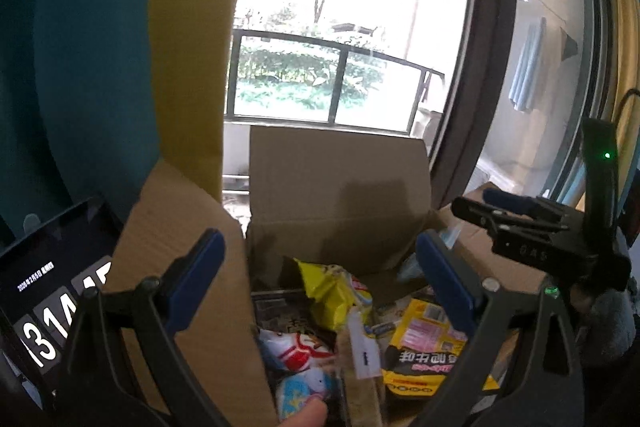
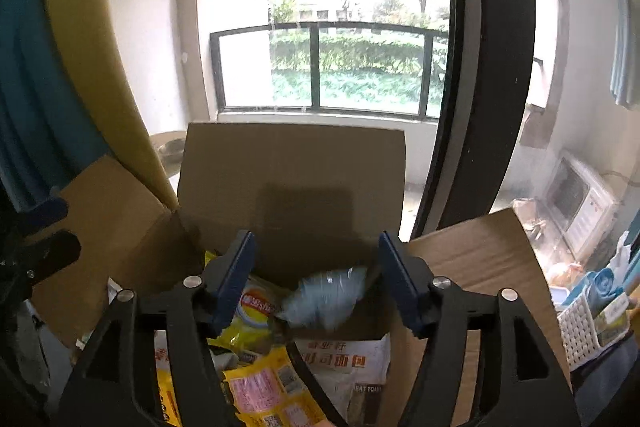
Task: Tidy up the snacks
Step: 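Carry the blue-white packet and yellow-black bag into the box and open both grippers, then withdraw both grippers from the box back toward the snack pile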
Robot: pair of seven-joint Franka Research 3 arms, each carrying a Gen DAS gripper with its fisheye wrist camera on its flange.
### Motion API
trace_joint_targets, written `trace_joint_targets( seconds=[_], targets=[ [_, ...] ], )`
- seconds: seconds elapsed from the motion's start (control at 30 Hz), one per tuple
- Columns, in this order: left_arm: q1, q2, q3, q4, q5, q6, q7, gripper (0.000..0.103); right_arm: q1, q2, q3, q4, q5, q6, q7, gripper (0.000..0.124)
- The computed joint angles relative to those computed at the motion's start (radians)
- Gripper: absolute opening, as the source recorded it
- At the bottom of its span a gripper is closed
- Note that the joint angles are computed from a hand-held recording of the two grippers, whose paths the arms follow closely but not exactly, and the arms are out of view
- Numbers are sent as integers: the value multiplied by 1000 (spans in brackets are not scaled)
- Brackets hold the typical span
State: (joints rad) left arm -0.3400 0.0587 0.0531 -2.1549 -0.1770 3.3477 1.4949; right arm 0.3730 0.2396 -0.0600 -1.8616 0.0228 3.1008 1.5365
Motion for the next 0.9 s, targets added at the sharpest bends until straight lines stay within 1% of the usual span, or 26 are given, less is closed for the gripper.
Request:
trace_joint_targets(
  seconds=[0.03,0.07,0.13,0.17,0.23,0.3,0.33,0.4,0.5,0.57,0.63,0.67,0.73,0.77,0.8,0.9],
  targets=[
    [42,-3,-35,-3,35,1,-33,97,-5,-6,6,-6,4,0,-7,70],
    [60,-4,-48,-5,52,6,-50,97,-4,-14,6,-18,3,0,-9,70],
    [59,-10,-50,-11,41,16,-41,97,2,-36,0,-46,-13,-13,-11,70],
    [77,-18,-67,-21,57,24,-55,97,16,-46,-14,-59,-36,-17,8,70],
    [89,-28,-90,-30,40,31,-35,97,40,-83,-40,-107,-96,-16,56,70],
    [94,-41,-110,-41,-6,37,13,97,34,-108,-37,-131,-132,-23,91,70],
    [107,-46,-125,-45,8,37,4,97,38,-122,-42,-145,-168,-23,126,70],
    [123,-64,-155,-66,-16,41,22,97,36,-160,-45,-186,-238,-23,192,70],
    [157,-94,-209,-95,-40,36,52,97,6,-217,-16,-246,-285,-20,224,70],
    [166,-116,-219,-115,-5,30,24,97,-15,-245,4,-277,-352,-15,287,70],
    [199,-141,-260,-141,3,30,22,97,-43,-283,31,-317,-396,-7,333,70],
    [207,-158,-271,-157,19,29,15,97,-56,-299,44,-332,-397,-4,337,70],
    [265,-186,-333,-182,14,32,18,97,-78,-330,71,-363,-390,1,338,70],
    [277,-207,-349,-201,20,34,10,97,-94,-349,89,-383,-397,6,349,70],
    [267,-225,-338,-217,39,35,-8,97,-106,-366,103,-402,-393,9,349,70],
    [277,-279,-352,-263,73,39,-42,97,-145,-423,151,-461,-380,21,345,70]
  ],
)
